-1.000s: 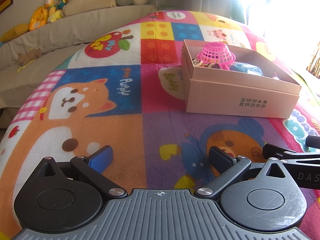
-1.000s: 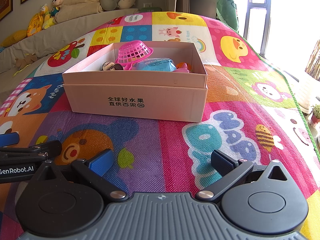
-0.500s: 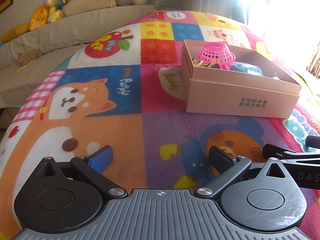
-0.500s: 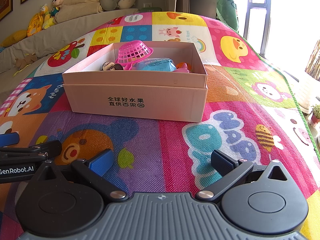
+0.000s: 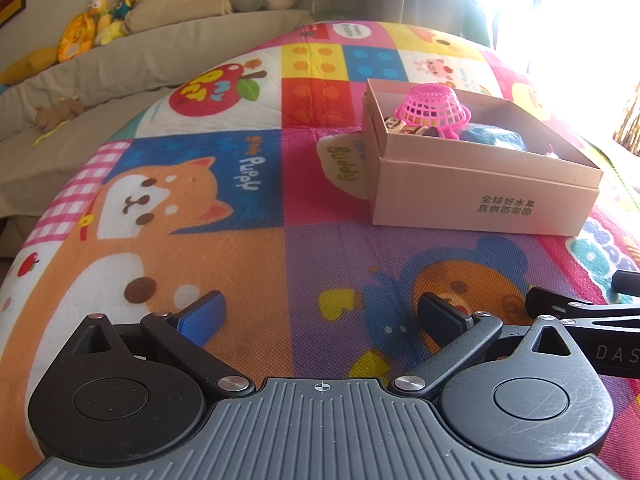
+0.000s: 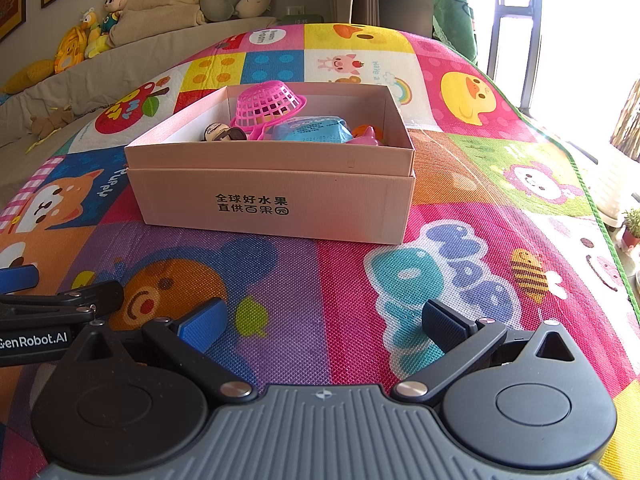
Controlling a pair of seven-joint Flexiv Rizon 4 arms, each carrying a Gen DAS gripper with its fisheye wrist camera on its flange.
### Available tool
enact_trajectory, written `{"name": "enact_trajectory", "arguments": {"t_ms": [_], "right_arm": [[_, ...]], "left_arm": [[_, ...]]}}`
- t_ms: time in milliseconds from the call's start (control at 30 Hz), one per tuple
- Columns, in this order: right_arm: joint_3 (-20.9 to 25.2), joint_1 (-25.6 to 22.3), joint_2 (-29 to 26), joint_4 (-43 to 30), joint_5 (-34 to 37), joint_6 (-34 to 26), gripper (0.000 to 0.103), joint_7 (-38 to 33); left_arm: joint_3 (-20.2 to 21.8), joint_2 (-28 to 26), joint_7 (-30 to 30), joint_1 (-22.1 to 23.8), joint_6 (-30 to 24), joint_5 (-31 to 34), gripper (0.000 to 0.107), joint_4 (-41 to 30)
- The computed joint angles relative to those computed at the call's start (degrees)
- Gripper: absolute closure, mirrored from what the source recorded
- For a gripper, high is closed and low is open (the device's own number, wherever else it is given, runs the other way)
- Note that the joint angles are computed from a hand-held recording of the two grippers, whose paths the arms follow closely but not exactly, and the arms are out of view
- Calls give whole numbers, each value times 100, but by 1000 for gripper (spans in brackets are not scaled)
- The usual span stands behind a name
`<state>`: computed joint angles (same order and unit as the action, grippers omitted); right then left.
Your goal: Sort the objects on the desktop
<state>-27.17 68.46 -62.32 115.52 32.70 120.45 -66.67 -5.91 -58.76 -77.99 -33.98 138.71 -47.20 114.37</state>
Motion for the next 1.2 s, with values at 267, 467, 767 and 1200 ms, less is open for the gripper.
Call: {"name": "enact_trajectory", "arguments": {"t_ms": [267, 467, 767, 1200], "right_arm": [[7, -5, 4, -1, 10, 3, 0, -15], [9, -7, 5, -3, 12, 2, 0, -20], [8, -4, 4, -5, 16, 0, 0, -21], [22, -19, 11, 0, 12, 9, 0, -25]], "left_arm": [[11, -1, 39, -31, -8, -51, 4, -12], [-3, 5, 3, 1, -2, -2, 4, 5], [-2, 16, -19, 49, -14, 79, 4, 21], [113, 208, -10, -146, -423, -156, 4, 102]]}}
